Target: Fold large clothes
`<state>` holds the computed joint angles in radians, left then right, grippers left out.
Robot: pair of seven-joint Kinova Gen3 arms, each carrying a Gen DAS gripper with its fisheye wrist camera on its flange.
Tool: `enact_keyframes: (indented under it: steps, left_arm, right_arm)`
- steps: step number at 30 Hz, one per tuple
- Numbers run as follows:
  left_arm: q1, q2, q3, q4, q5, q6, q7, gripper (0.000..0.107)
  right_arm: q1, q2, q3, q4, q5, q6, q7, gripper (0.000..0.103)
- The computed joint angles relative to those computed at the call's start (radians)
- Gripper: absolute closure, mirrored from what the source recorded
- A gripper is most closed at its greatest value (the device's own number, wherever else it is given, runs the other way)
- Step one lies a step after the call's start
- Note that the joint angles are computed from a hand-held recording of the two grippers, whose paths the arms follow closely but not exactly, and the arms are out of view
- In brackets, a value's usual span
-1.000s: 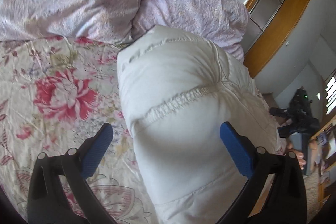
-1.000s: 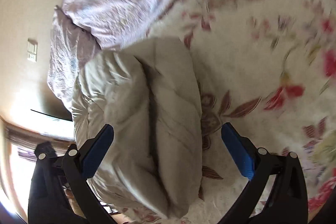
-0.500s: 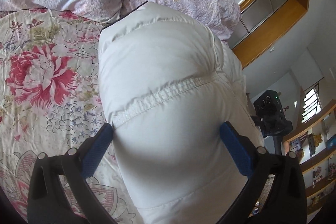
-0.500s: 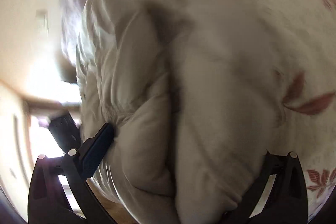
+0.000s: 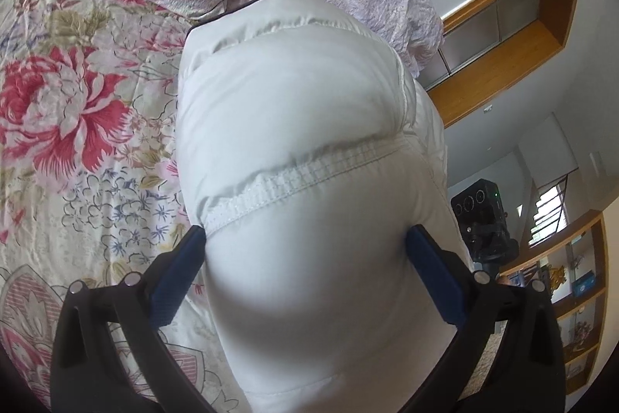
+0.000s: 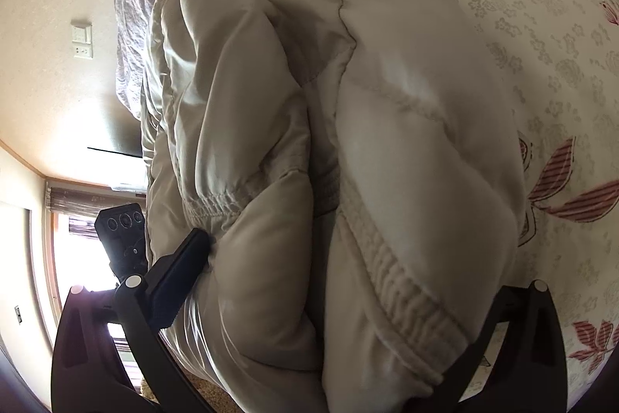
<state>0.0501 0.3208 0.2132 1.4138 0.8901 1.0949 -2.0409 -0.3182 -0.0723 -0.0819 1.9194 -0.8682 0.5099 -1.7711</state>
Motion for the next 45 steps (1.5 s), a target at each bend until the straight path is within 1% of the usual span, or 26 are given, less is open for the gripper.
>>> enact_keyframes:
  steps: [2,3,4,5,6,8,9,10,13,15,17,19,21,23,24,27,30,32,33,35,36,37,40,41,42,45]
  left_arm:
    - [-0.002,0.003,0.001,0.010,0.013,-0.003,0.005,0.006]
    - [-0.005,0.006,0.001,0.018,0.024,-0.001,0.012,0.006]
    - [-0.012,0.010,0.002,0.027,0.037,0.006,0.011,0.006]
    - [-0.022,0.018,0.004,0.030,0.053,0.024,0.015,0.006]
    - [-0.035,0.025,0.005,0.031,0.070,0.049,0.018,0.007]
    - [-0.056,0.028,0.006,0.036,0.093,0.083,-0.002,0.010]
    - [-0.060,0.031,0.004,0.034,0.096,0.095,-0.012,0.010]
    - [-0.064,0.035,0.003,0.035,0.103,0.101,-0.019,0.010]
    - [-0.057,0.016,-0.005,0.054,0.106,0.082,-0.026,0.010]
    - [-0.057,0.006,-0.008,0.068,0.115,0.075,-0.036,0.010]
    - [-0.053,0.010,-0.011,0.064,0.119,0.073,-0.032,0.010]
    - [-0.039,0.017,-0.009,0.046,0.113,0.067,-0.013,0.010]
    - [-0.039,0.018,-0.007,0.043,0.118,0.066,-0.011,0.013]
    - [-0.043,0.012,-0.002,0.030,0.129,0.071,-0.018,0.020]
    - [-0.045,0.011,0.000,0.014,0.135,0.076,-0.024,0.021]
    - [-0.078,0.020,0.008,-0.023,0.200,0.100,-0.062,0.023]
    - [-0.105,0.009,-0.004,-0.044,0.235,0.087,-0.098,0.023]
    - [-0.126,0.006,-0.015,-0.053,0.250,0.082,-0.103,0.024]
    - [-0.136,0.002,-0.022,-0.054,0.254,0.073,-0.107,0.023]
    - [-0.154,-0.002,-0.034,-0.061,0.255,0.064,-0.108,0.023]
    - [-0.163,-0.003,-0.041,-0.066,0.254,0.054,-0.106,0.023]
    - [-0.170,-0.001,-0.045,-0.074,0.248,0.048,-0.103,0.023]
    - [-0.184,0.005,-0.053,-0.083,0.223,0.021,-0.089,0.023]
    - [-0.187,0.010,-0.055,-0.086,0.213,0.011,-0.084,0.023]
    - [-0.187,0.018,-0.057,-0.088,0.199,-0.003,-0.076,0.023]
    - [-0.160,0.026,-0.076,-0.087,0.108,-0.068,-0.043,0.023]
  right_arm:
    - [-0.003,-0.006,-0.003,0.013,0.000,-0.021,-0.004,0.001]
    - [0.021,-0.003,-0.028,0.009,-0.003,-0.026,-0.006,0.001]
    - [0.026,-0.002,-0.034,0.011,-0.011,-0.029,0.009,0.001]
    - [0.013,0.000,-0.022,0.010,-0.019,-0.018,0.040,0.001]
    - [-0.018,0.001,0.009,0.005,-0.034,-0.005,0.081,0.001]
    - [-0.037,-0.006,0.017,0.010,-0.071,-0.001,0.162,0.001]
    - [-0.019,-0.008,0.001,0.021,-0.109,-0.010,0.203,0.001]
    - [-0.017,-0.008,0.003,0.033,-0.150,-0.020,0.238,0.001]
    - [-0.047,-0.001,0.045,0.060,-0.271,-0.030,0.360,0.001]
    - [-0.023,-0.002,0.026,0.075,-0.328,-0.031,0.427,0.001]
    - [-0.017,0.005,0.019,0.083,-0.377,-0.038,0.477,0.001]
    - [-0.009,0.009,0.015,0.098,-0.453,-0.040,0.559,0.001]
    - [-0.009,0.003,0.014,0.117,-0.522,-0.044,0.640,0.001]
    - [-0.012,-0.001,0.008,0.122,-0.582,-0.051,0.721,0.001]
    - [-0.008,-0.014,0.008,0.136,-0.616,-0.044,0.762,0.001]
    - [0.009,-0.007,-0.006,0.118,-0.695,-0.025,0.859,0.003]
    - [0.015,0.032,-0.016,0.037,-0.655,-0.013,0.834,0.004]
    - [0.014,0.081,-0.026,-0.050,-0.581,-0.012,0.794,0.004]
    - [0.033,0.103,-0.045,-0.084,-0.557,-0.005,0.780,0.004]
    - [0.017,0.167,-0.036,-0.177,-0.494,0.011,0.737,0.005]
    - [0.018,0.196,-0.038,-0.222,-0.454,0.027,0.707,0.005]
    - [0.032,0.228,-0.058,-0.268,-0.417,0.034,0.680,0.005]
    - [0.046,0.298,-0.085,-0.371,-0.316,0.051,0.609,0.006]
    - [0.038,0.320,-0.076,-0.398,-0.284,0.057,0.581,0.006]
    - [0.012,0.337,-0.048,-0.424,-0.249,0.061,0.541,0.007]
    - [-0.101,0.408,0.091,-0.488,-0.162,0.071,0.419,0.009]
